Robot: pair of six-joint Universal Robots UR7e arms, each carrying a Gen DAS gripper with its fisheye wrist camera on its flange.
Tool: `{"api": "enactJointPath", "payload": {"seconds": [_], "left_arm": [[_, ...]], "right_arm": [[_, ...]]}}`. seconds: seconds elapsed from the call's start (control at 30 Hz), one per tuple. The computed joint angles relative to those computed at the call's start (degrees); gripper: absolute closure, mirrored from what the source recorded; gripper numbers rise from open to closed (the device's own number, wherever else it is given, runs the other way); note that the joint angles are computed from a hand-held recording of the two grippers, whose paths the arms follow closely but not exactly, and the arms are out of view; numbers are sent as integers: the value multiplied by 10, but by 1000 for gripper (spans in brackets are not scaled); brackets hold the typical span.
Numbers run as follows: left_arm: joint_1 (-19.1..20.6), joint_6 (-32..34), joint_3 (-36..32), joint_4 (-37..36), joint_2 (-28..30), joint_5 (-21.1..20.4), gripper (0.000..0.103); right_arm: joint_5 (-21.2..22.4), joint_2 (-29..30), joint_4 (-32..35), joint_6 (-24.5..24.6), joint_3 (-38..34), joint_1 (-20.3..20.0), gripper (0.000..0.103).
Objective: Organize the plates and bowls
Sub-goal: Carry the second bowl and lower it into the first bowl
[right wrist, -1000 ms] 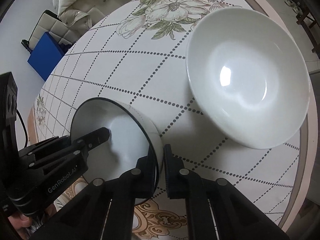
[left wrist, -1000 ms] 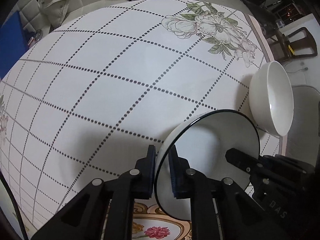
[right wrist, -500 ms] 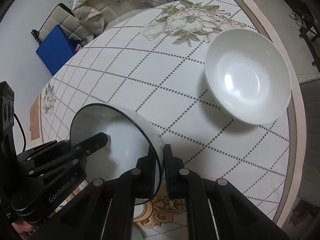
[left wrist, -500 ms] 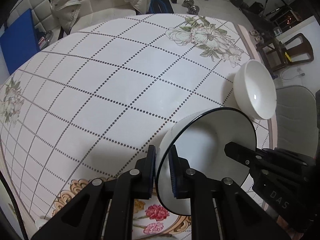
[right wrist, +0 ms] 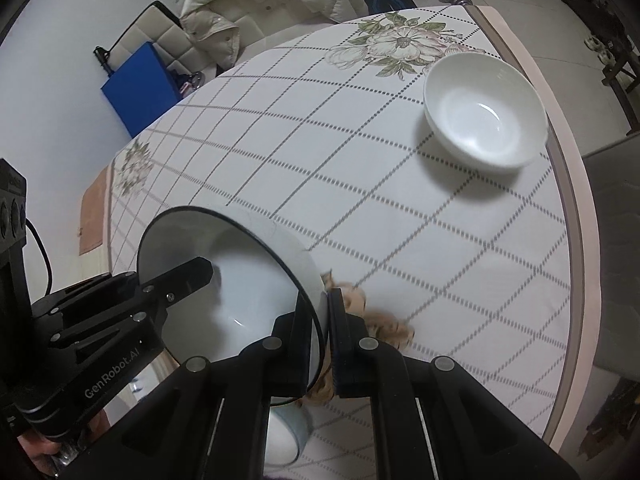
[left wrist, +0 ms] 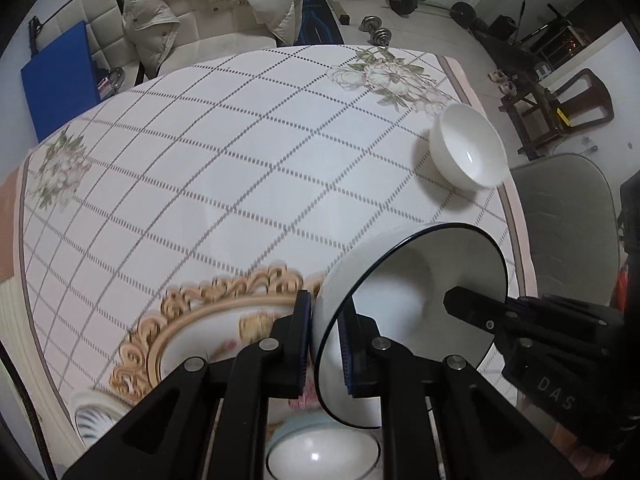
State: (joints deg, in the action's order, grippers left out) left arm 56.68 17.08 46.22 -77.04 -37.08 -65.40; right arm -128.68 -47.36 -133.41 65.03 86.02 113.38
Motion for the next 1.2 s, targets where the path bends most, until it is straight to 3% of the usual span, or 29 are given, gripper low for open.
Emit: {"api": "enactJointPath", "payload": {"seconds": [0.17, 0.47, 0.8, 1.2], "left_arm": [[4, 0, 42, 6, -50, -4, 92], [17, 2, 95, 24, -114, 1, 92], [45, -15, 137, 38, -138, 32, 92], [56, -22, 157, 54, -132, 56, 92]], "right_arm": [[1, 8, 12, 28, 0, 32, 94], [43, 38, 10, 72, 1, 68, 94], [112, 79, -4, 73, 4, 55, 94], [145, 90, -2, 81, 14, 33, 94]]}}
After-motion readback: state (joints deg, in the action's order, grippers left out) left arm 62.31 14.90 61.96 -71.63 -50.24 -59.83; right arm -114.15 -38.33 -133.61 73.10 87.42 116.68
